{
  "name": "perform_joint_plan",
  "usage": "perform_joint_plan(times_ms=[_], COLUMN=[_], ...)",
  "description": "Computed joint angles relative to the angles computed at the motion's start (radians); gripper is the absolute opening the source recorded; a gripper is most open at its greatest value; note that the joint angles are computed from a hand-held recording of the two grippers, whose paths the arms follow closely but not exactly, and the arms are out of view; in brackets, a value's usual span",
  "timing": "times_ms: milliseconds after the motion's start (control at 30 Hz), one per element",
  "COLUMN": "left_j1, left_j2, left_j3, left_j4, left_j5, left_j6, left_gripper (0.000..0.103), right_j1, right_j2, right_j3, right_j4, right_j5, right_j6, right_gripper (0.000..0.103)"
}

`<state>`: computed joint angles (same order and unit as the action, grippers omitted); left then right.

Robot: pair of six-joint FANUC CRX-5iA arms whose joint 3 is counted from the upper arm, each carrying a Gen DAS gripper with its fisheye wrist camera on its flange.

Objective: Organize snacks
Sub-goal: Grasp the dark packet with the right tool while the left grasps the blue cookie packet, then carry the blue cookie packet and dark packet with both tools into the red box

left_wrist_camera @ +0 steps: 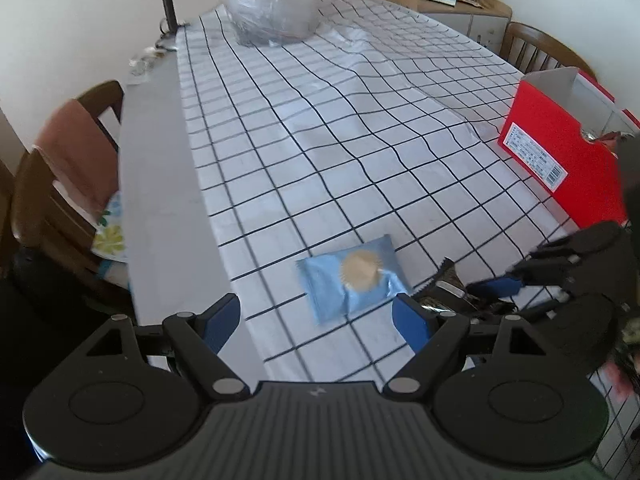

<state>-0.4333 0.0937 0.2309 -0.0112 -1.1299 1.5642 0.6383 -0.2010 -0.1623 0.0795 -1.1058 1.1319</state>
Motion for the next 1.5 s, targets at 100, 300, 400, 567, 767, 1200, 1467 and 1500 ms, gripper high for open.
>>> perform_joint_plan(times_ms=[100, 300, 400, 567, 767, 1200, 1467, 1500], left_j1=[-0.003, 0.002, 0.002, -0.019, -0.078, -0.103, -0.092, -0.09], left_j2=[0.055, 0.174, 0.207, 0.244, 0.297, 0.251, 0.204, 0.198], left_j3=[0.038, 0.125, 0.147, 0.188, 0.29, 0.243, 0.18, 0.173], left_j4=[0.02, 0.05, 0.058, 0.045, -0.077, -0.115, -0.102, -0.101], left_j5=[-0.006, -0.071, -0.091, -0.117, -0.206, -0.136, -0.071, -0.067], left_j6=[0.061, 0.247, 0.304, 0.337, 0.356, 0.381, 0.444, 0.452], left_gripper=[0.083, 0.083, 0.083, 0.088, 0.088, 0.049, 0.045, 0.044], right_j1=[-0.019, -0.078, -0.107, -0.128, -0.141, -0.149, -0.148, -0.15], right_j2=[-0.015, -0.036, -0.038, -0.043, -0.043, -0.067, -0.108, -0.114], right_j3=[-0.01, -0.004, 0.005, 0.011, 0.016, -0.002, -0.031, -0.032], right_j4=[-0.003, -0.038, -0.064, -0.087, -0.101, -0.096, -0.063, -0.062], right_j5=[-0.001, -0.021, -0.03, -0.037, -0.04, -0.045, -0.033, -0.035], right_j6=[0.003, 0.031, 0.049, 0.068, 0.085, 0.076, 0.035, 0.031], right_gripper=[0.037, 0.036, 0.036, 0.036, 0.036, 0.036, 0.036, 0.036])
